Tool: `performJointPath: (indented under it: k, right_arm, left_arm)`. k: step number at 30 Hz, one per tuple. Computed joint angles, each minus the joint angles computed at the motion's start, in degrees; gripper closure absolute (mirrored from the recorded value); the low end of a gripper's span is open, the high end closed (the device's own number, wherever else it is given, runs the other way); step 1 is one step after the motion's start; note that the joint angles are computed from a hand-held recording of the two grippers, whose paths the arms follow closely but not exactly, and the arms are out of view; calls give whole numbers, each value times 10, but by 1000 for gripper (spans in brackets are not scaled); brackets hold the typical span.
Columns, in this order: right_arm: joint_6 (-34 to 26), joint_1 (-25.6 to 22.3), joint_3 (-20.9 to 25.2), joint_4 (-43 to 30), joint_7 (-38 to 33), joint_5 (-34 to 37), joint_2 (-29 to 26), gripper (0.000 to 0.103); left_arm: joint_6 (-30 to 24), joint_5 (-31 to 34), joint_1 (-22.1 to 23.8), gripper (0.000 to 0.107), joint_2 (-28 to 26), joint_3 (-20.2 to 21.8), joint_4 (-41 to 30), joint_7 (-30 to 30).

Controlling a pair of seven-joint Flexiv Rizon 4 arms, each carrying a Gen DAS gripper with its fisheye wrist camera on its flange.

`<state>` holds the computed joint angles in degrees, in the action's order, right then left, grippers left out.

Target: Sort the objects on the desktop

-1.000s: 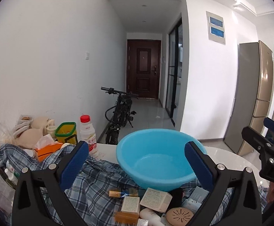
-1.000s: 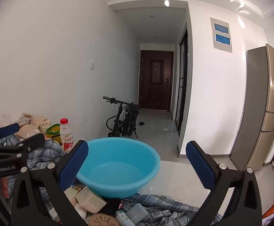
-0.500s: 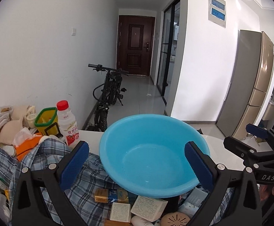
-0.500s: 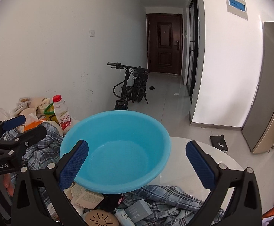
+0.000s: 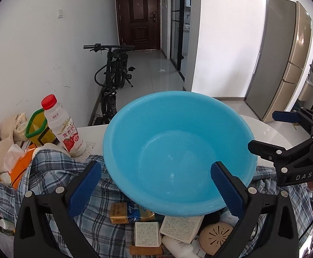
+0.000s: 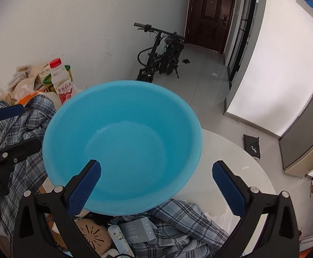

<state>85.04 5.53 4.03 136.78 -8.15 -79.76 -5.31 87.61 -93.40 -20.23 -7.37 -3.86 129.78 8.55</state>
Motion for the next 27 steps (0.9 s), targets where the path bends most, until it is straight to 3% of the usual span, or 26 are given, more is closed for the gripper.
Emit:
performJointPath:
  k: [3, 5, 7, 9, 13, 16, 20, 24, 27]
  right_arm:
    - [-7, 11, 8, -2, -69, 76, -12, 0]
    - [5, 17, 0, -6, -71, 82, -17, 0]
    - [23, 19, -13, -13, -46, 62, -25, 0]
    - [31, 22, -4, -16, -88, 121, -36, 0]
    - [54, 33, 8, -20, -171, 220, -56, 0]
    - [69, 28, 30, -22, -230, 285, -69, 0]
    - [79, 83, -30, -13, -207, 270, -64, 0]
    - [70, 122, -63, -8, -209, 273, -55, 0]
    - [64, 134, -72, -6, -208, 261, -48, 0]
  left_arm:
    - [-1, 64, 13, 4, -19, 2, -6, -34]
    - [-32, 191, 39, 4, -28, 12, -2, -125]
    - [-30, 261, 54, 4, -42, 16, -6, -187]
    - [-28, 263, 69, 4, -44, 2, -6, -189]
    - [-14, 197, 97, 4, -41, -41, -4, -129]
    - [-28, 169, 99, 4, -38, -43, -5, -97]
    - [-40, 145, 90, 4, -32, -34, -6, -80]
    - [-62, 189, 96, 4, -32, -19, -5, -127]
    - [-71, 180, 101, 4, -28, -21, -2, -120]
